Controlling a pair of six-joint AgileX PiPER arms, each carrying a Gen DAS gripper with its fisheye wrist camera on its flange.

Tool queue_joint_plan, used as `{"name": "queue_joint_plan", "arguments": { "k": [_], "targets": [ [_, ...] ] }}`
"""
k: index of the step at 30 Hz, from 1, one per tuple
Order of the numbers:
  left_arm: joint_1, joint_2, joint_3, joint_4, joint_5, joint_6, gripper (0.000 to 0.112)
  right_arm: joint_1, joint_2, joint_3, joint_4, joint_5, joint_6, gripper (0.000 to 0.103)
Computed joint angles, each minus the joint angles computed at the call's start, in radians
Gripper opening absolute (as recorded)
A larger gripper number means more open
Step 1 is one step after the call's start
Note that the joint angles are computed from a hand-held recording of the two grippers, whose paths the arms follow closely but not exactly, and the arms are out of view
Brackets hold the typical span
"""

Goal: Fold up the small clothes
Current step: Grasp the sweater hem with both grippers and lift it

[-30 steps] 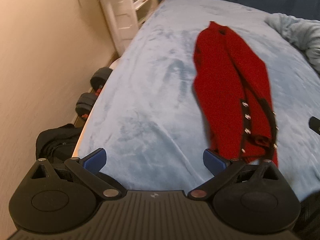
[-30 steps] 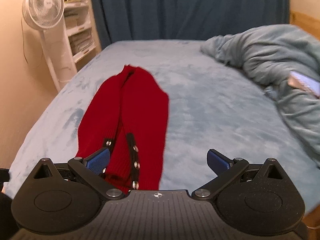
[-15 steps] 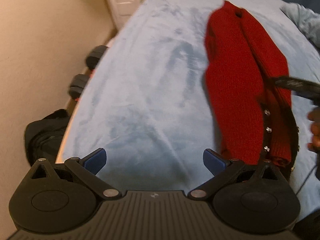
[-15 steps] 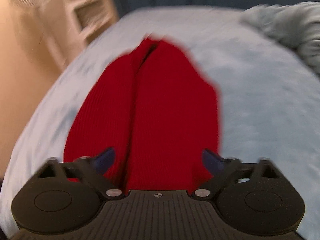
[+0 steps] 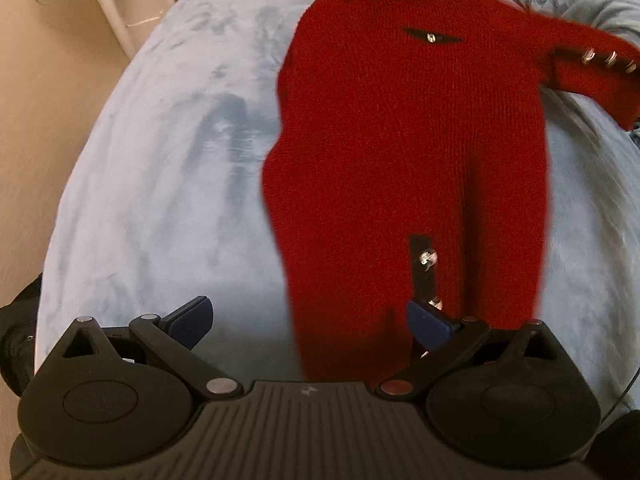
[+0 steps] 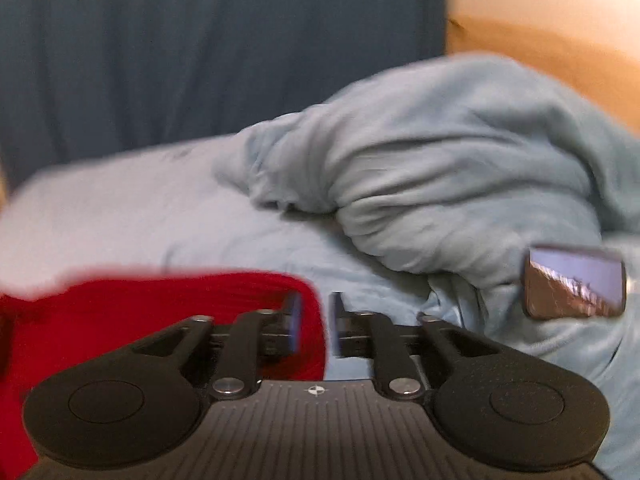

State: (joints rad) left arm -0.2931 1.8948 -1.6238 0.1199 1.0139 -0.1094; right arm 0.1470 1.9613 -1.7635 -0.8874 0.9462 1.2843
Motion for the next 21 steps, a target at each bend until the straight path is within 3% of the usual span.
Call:
{"name": "queue_joint_plan", "arguments": {
  "k": [2,5,9,10,11,12,13,16,17,21],
  "targets": [
    [-0.006,0.02,-0.008,-0.029,-0.011,0.015,0.103,0.006,-0.083,0.152,-0.015,-0.062,0.067,0.075],
    [-0.027,0.067,-0.031,-0.037,-0.018,0.035,0.103,0.074,-0.201,0.415,-0.025,-0.186,0.168,0.075],
    [-0.057,0.193,-0.155,-0.047,0.054,0.08,0.103,0.279,-0.307,0.703,-0.052,-0.226,0.407,0.075],
    [-0.066,0.203,-0.152,-0.039,0.032,0.077,0.093,0.335,-0.322,0.75,-0.047,-0.216,0.467,0.075],
    [-0.084,0.2,-0.137,0.01,-0.001,0.039,0.064,0.385,-0.334,0.789,-0.041,-0.211,0.519,0.075],
    [-0.09,0.211,-0.155,0.042,0.006,0.017,0.048,0.442,-0.343,0.827,-0.039,-0.201,0.587,0.075],
    [-0.08,0.214,-0.175,0.034,0.016,0.009,0.039,0.48,-0.348,0.84,-0.023,-0.188,0.615,0.075],
    [0.014,0.186,-0.21,-0.119,0.044,0.072,0.031,0.615,-0.39,0.884,-0.003,-0.119,0.7,0.075],
    [0.046,0.177,-0.231,-0.145,0.059,0.079,0.014,0.653,-0.4,0.881,0.005,-0.089,0.7,0.075],
    [0.162,0.196,-0.408,-0.111,0.102,0.075,0.015,0.68,-0.409,0.849,-0.02,-0.036,0.678,0.075]
  ]
}}
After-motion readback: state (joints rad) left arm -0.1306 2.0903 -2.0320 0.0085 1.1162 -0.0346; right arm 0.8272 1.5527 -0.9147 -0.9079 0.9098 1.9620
